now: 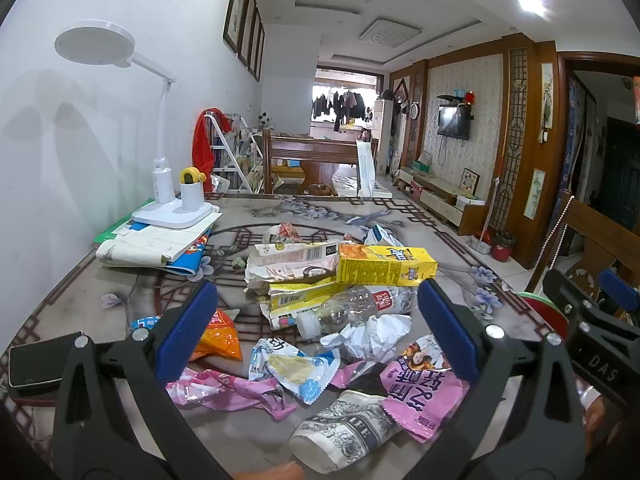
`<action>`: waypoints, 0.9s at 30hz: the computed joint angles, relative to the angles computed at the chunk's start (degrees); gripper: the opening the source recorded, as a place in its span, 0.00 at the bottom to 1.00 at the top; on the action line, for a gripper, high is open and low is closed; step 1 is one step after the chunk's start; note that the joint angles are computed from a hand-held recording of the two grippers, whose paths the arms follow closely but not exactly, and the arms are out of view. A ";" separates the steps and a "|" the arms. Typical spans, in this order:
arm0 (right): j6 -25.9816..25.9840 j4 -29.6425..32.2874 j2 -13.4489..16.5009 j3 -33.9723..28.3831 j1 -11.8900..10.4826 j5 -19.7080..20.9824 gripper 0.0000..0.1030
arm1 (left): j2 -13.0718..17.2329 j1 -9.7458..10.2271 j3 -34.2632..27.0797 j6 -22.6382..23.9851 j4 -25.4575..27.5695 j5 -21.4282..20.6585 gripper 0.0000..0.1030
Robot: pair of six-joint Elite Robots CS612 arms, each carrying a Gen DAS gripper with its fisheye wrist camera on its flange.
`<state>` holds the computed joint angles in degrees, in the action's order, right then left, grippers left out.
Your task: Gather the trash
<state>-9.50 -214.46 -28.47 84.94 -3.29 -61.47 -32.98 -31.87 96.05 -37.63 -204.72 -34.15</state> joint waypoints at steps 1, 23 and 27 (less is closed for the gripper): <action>0.07 0.04 0.06 -0.11 -0.02 0.03 0.93 | 0.01 0.01 -0.03 -0.02 0.00 -0.05 0.95; -0.93 0.33 -0.72 1.32 -0.13 0.14 0.93 | -0.09 -0.13 0.37 -0.76 0.75 -0.72 0.95; -1.20 1.36 -0.56 0.94 -0.20 0.46 0.93 | 0.15 0.03 0.05 -0.70 1.18 -1.26 0.95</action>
<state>-10.70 -213.10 -29.03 85.88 -3.50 -61.01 -32.84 -31.84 96.10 -38.33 -203.54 -35.42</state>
